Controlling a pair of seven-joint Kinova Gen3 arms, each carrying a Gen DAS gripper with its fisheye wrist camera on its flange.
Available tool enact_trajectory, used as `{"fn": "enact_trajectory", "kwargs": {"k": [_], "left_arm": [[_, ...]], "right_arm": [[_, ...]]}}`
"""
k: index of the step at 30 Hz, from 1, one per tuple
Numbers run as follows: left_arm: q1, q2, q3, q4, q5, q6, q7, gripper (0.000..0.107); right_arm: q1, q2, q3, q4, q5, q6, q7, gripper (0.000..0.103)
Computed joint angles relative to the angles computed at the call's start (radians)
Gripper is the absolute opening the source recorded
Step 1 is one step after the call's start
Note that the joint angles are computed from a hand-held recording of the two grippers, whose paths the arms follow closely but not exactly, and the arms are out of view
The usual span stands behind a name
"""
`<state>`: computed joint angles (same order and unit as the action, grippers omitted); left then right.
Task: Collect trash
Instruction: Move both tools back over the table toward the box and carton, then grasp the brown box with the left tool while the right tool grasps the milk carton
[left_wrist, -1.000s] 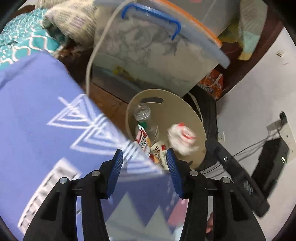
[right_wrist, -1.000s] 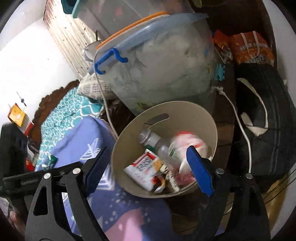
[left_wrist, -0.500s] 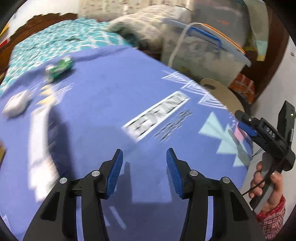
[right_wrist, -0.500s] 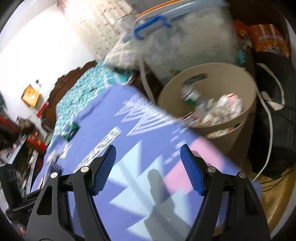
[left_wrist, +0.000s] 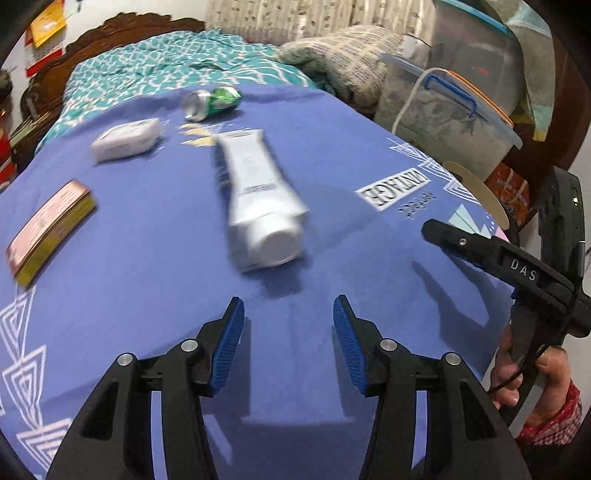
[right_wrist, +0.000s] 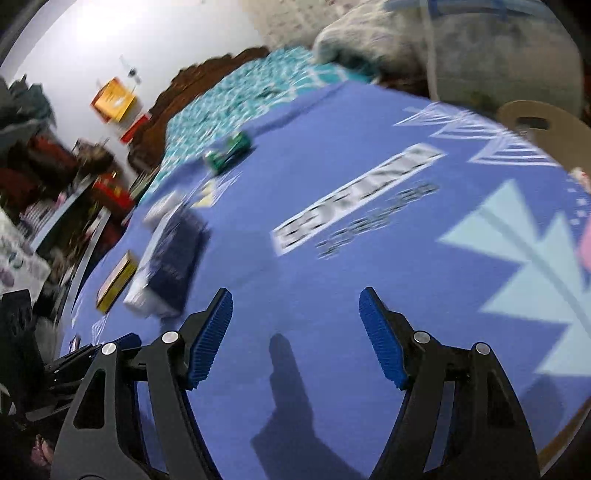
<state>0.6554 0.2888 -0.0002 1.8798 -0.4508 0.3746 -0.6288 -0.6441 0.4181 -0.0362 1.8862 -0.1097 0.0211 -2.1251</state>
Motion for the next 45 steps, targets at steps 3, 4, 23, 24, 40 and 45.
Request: {"fn": "enact_trajectory", "kwargs": {"k": [3,4,23,24,40,45], "left_arm": [[-0.053,-0.044,0.019,0.073,-0.002,-0.047,0.026,0.049],[-0.076,-0.070,0.021,0.112,-0.024,-0.070,0.058,0.049],[-0.476,0.010,0.121,-0.022,-0.176,0.112,0.007,0.094],[-0.492,0.034,0.147,-0.048,-0.174,0.145,-0.034,0.094],[-0.087,-0.055,-0.166,0.070,-0.085,0.073,-0.077,0.067],[-0.098,-0.064,-0.045,0.074,0.119,-0.014,-0.238,0.066]], "right_arm": [[-0.049,0.026,0.014,-0.064,0.012,0.052,-0.001,0.072],[-0.053,0.033,0.011,-0.085,0.019,0.069,-0.001,0.073],[-0.053,0.252,-0.092,-0.575,0.142,0.436,0.123,0.086],[-0.053,0.265,-0.094,-0.596,0.141,0.454,0.132,0.086],[-0.036,0.111,-0.049,-0.272,0.091,0.243,0.114,0.062],[-0.232,0.029,0.177,-0.130,0.233,0.195,-0.075,0.062]]}}
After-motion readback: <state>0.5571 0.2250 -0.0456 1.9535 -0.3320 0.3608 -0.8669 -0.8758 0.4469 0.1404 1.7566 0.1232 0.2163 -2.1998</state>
